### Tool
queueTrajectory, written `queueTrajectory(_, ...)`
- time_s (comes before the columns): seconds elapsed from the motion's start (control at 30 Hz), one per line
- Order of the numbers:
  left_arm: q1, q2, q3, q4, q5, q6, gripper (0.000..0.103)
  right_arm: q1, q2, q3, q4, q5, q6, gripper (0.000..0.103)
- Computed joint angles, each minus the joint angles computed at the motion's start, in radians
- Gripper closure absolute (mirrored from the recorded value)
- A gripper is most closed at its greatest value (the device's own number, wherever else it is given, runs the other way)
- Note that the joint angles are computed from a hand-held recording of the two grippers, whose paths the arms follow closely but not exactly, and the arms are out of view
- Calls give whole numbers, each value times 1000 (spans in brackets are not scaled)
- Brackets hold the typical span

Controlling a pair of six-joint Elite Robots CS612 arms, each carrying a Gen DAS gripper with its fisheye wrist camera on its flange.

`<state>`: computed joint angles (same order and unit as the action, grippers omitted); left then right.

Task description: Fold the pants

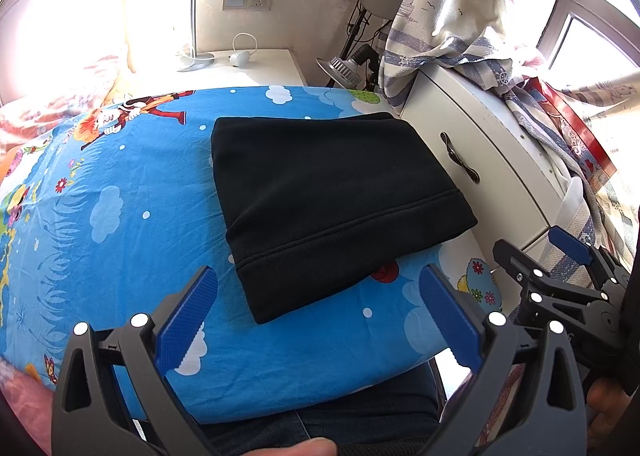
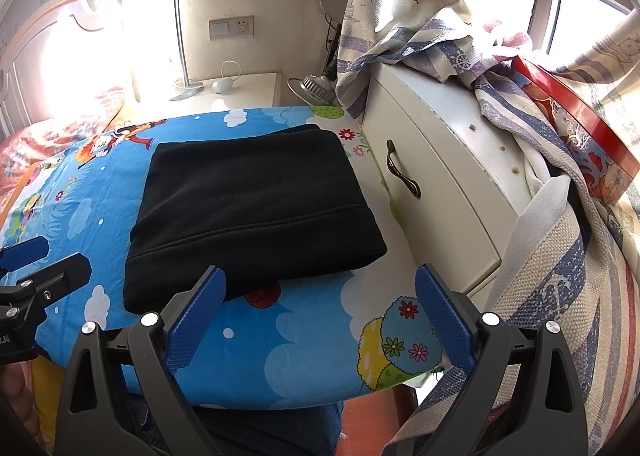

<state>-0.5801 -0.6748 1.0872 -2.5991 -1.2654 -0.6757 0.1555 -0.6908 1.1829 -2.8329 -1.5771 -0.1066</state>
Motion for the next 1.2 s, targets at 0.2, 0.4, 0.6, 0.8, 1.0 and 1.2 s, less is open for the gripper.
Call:
queueTrajectory(0.2, -1, 2, -2, -1, 0, -1, 2, 0, 0, 1, 2, 1, 0, 11)
queueTrajectory(0.4, -1, 4, -4, 0, -5, -3, 2, 0, 0, 2, 1, 1, 0, 11)
queueTrajectory(0.6, -2, 5, -4, -1, -7, -1, 2, -1, 0, 1, 1, 1, 0, 11)
queueTrajectory(0.8, -4, 4, 10, -38, -6, 19, 2, -1, 0, 2, 2, 1, 0, 11)
queueTrajectory(1.0, -4, 9, 18, -120, -38, 64, 2, -3, 1, 6, -1, 2, 4, 11)
queueTrajectory(1.2, 38, -31, 146, -230, -65, 0, 2, -9, 30, -23, 70, 54, 16, 11)
